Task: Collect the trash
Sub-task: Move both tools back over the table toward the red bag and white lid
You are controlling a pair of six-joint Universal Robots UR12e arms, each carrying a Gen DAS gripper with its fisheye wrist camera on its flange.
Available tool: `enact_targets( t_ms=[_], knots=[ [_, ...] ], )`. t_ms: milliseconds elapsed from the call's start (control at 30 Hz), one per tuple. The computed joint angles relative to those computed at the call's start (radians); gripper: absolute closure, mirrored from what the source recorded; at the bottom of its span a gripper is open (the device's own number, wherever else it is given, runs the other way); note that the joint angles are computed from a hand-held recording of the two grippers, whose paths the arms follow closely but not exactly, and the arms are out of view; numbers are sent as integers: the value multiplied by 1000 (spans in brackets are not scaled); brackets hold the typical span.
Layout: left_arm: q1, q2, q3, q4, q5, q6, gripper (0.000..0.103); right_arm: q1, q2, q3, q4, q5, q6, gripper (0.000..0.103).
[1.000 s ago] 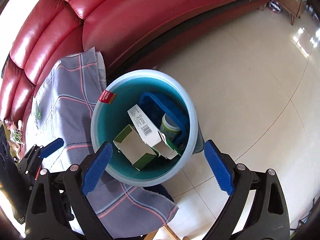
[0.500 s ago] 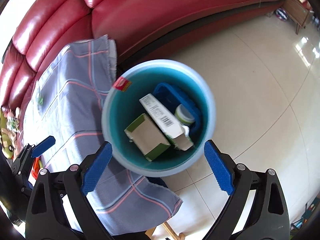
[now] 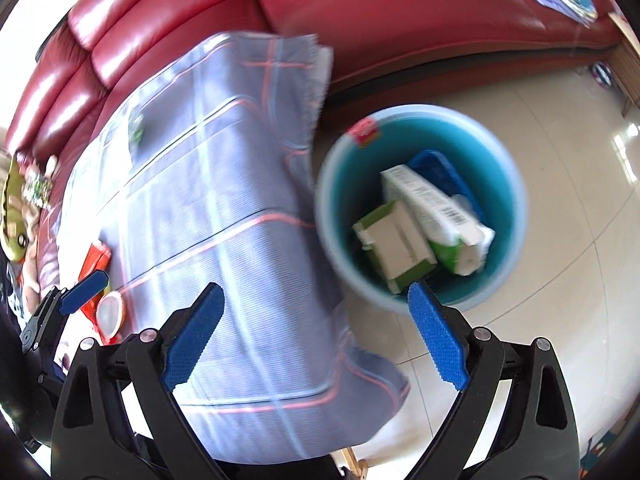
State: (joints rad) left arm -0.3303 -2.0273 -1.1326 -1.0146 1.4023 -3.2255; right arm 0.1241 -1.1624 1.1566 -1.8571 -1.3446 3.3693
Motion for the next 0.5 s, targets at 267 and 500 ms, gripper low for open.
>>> enact_targets(
  t_ms=[267,500],
  knots=[
    [47,131,-185,85,155,-118,5,81,43,-67,59,39,-38,14],
    [106,204,-285,86,237,-264,5,139,86,-125,94,77,-67,14]
  ],
)
